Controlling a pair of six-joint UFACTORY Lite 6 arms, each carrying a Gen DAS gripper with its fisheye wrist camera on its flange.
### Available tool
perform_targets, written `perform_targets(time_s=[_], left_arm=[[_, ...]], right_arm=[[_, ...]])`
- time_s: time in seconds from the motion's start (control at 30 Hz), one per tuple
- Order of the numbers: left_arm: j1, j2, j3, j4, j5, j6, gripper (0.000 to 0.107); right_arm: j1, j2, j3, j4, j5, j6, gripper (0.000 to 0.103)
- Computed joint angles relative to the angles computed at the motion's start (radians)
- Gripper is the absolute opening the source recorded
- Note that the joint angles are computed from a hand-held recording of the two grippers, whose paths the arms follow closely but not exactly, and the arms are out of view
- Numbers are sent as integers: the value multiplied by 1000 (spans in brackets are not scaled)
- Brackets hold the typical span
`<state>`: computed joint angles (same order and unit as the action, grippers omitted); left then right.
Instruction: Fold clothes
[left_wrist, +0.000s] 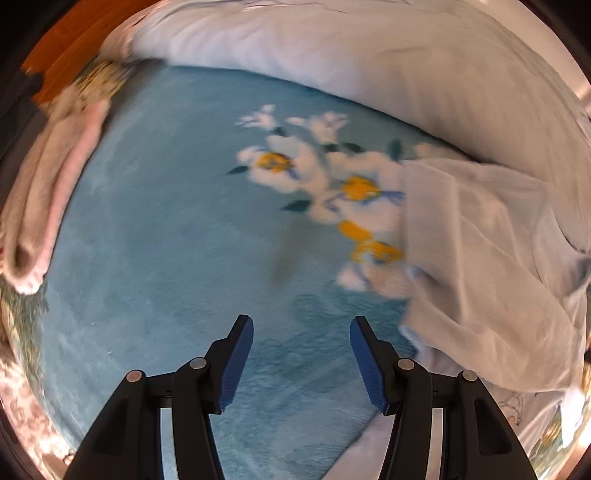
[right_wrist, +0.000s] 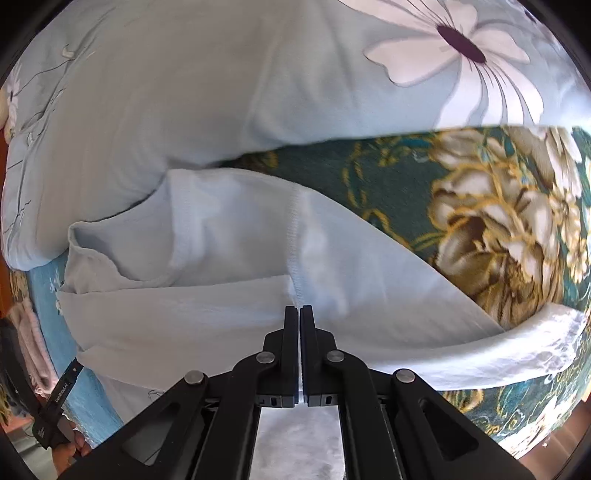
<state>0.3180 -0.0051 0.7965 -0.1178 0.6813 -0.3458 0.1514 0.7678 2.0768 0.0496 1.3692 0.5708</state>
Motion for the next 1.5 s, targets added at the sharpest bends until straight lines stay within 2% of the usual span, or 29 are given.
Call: perform_targets(time_s=[0.07,0.2,0.37,0.43,0.57,0.67,0.73,0.8,0.87,0.97,1.03,1.1,1.13,1.2,1.3,1.4,1.43,1.47,1.5], left_arm=[[14,-21,5,-17,12,10,59],[33,-18,82,-213,16,177,59],[0,168,258,-396,1,323,63],[-24,254,331,-374,-3,291,63],[-95,395,465,-187,6,137,61],[-157,461,545,33,40,-9,63],[-177,493,594,90,77,-47,64],[-198,496,628,126,111,-90,64],[-124,575,795,154,202,-42,64],[23,698,1034,151,266,84,65],[39,640,1001,130,346,72,65],[57,506,838,117,306,67,65],[64,459,796,117,323,71,65],[57,445,836,120,426,57,65],[-4,570,1030,122,474,7,65],[-31,515,1010,120,512,-10,65],[-32,493,989,115,512,-8,65],[-32,491,989,106,512,-5,65],[-35,486,990,96,513,-4,65]], right_arm=[[-13,-37,-61,-8,-14,14,1],[-58,-143,-216,47,-85,22,1],[-92,-304,-371,77,-124,15,1],[-109,-391,-446,70,-131,19,1],[-198,-622,-641,36,-121,28,1],[-365,-803,-782,3,-72,-22,1],[-533,-898,-841,-10,-30,-91,5],[-743,-958,-863,-9,-7,-163,16],[-952,-943,-815,-5,10,-224,39],[-1227,-913,-790,69,5,-344,41],[-1317,-901,-821,93,-33,-375,41],[-1364,-891,-865,112,-96,-379,41],[-1407,-876,-868,136,-120,-388,41],[-1459,-841,-869,161,-153,-391,41],[-1493,-805,-875,176,-194,-381,41],[-1536,-795,-879,229,-221,-388,39],[-1556,-797,-884,250,-226,-388,32],[-1583,-800,-889,281,-226,-394,14],[-1607,-801,-887,313,-217,-409,5]])
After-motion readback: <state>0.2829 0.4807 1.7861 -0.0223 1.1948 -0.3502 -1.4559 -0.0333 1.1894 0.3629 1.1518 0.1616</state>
